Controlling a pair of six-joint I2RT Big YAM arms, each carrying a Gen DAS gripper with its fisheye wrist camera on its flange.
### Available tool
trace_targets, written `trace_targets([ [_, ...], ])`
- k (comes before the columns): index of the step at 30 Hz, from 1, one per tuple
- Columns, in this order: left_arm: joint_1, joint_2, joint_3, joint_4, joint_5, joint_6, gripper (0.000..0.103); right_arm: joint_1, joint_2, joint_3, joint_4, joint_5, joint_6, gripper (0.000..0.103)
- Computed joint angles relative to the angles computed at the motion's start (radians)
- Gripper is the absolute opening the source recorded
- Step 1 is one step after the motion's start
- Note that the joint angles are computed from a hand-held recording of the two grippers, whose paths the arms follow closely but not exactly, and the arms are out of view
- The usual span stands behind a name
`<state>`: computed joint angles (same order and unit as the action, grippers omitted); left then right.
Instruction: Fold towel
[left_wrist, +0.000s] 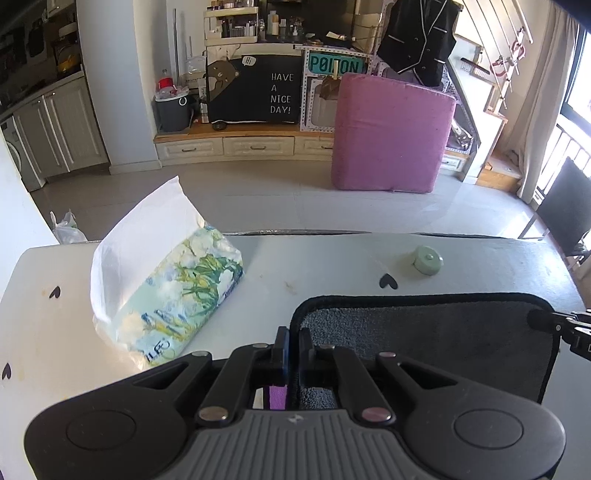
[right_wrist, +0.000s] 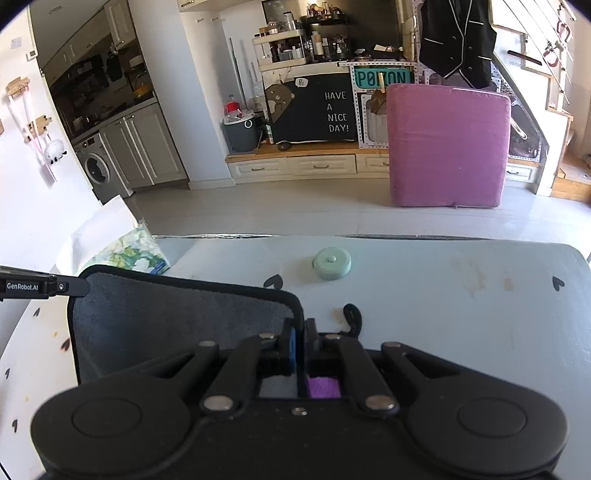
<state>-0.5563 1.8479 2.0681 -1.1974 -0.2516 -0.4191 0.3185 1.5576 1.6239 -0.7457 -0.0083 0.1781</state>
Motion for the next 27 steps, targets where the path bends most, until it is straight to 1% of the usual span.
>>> trace_targets([
  [5,0.003,0.059,0.057,-0.029,-0.014,0.008,0.005,-0.003,0.045,0.037,-0.015,0.016,-0.01,0.004],
  [8,0.001,0.085,0.074,-0.033,-0.019,0.012,0.005,-0.006,0.067,0.045,-0.018,0.023,-0.007,0.004],
  [13,-0.001,0.126,0.107,-0.054,-0.045,0.032,0.005,-0.007,0.093,0.039,0.008,0.034,0.0,0.004],
  [16,0.004,0.136,0.105,-0.058,-0.039,0.024,0.005,-0.004,0.115,0.048,0.006,0.037,0.008,0.004],
  [18,0.008,0.135,0.088,-0.044,-0.035,0.026,0.005,-0.001,0.131,0.058,-0.001,0.044,0.011,0.004],
  [25,0.016,0.145,0.061,-0.033,-0.025,0.018,0.005,0.013,0.177,0.096,-0.032,0.084,0.007,0.004],
  [27,0.018,0.143,0.046,-0.018,-0.019,0.024,0.005,0.014,0.186,0.104,-0.039,0.098,0.01,0.004],
])
